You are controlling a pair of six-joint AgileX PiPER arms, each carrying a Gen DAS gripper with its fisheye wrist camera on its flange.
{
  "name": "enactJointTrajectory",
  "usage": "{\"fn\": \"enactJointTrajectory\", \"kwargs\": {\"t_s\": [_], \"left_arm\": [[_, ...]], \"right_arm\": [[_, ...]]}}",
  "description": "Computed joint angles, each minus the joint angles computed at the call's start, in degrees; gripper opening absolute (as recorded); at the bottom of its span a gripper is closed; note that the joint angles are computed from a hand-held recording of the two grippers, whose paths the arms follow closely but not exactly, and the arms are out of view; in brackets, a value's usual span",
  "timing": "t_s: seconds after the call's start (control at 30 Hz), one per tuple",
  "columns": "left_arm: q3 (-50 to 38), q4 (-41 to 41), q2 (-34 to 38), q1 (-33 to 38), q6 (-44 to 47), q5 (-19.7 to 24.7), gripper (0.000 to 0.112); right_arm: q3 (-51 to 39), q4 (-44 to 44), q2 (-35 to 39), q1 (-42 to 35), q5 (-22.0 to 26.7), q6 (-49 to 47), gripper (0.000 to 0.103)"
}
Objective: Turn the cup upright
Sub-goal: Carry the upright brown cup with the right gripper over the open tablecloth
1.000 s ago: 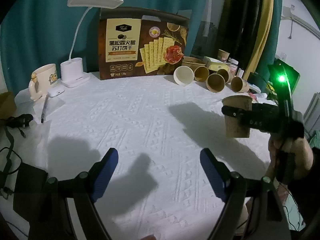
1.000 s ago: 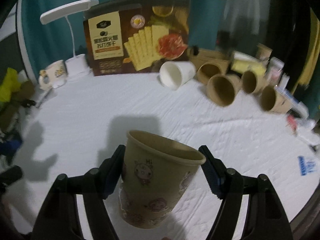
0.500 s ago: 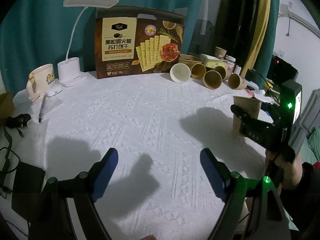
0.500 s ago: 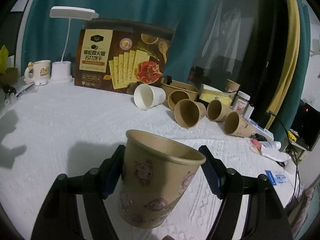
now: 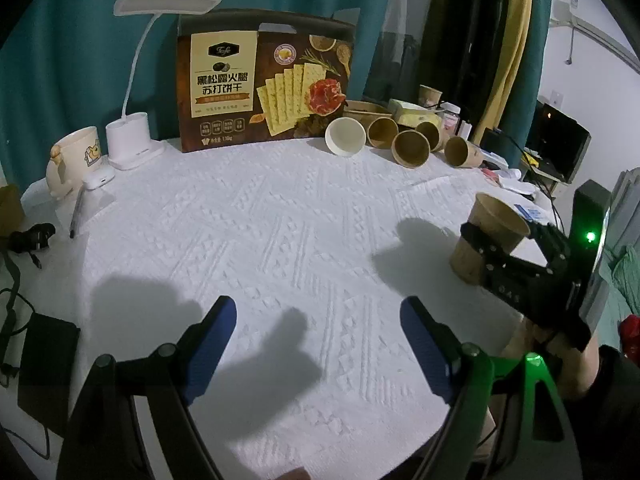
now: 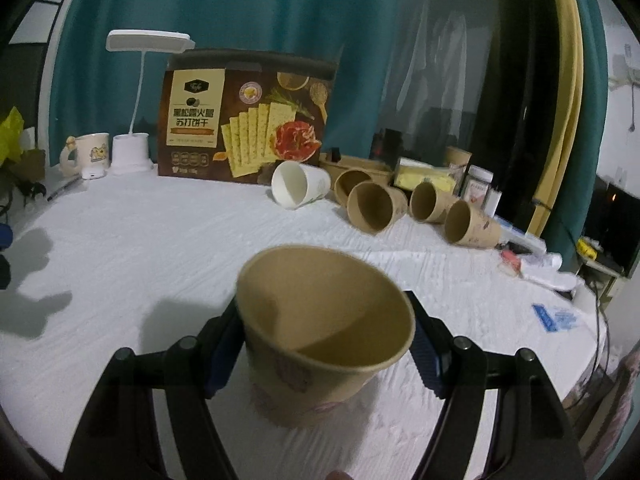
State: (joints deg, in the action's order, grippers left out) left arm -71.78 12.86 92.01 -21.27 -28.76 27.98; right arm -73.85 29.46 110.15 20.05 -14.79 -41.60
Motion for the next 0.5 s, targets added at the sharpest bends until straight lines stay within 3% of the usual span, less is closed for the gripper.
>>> {"fn": "enactJointTrajectory", "kwargs": {"t_s": [0.2,0.5], "left_arm": [[0.23,1.14,-0.56,-1.19,-0.61,0.51,0.084],[1.11,0.90,-1.68,-1.99,-1.31,0.82,0.084]], "right_arm": [[0.33,4.98,-0.24,-0.24,3.15,-3.27,0.071],[2.92,26.99,-3.34,-1.14,8.09,-21.54,0.074]]}}
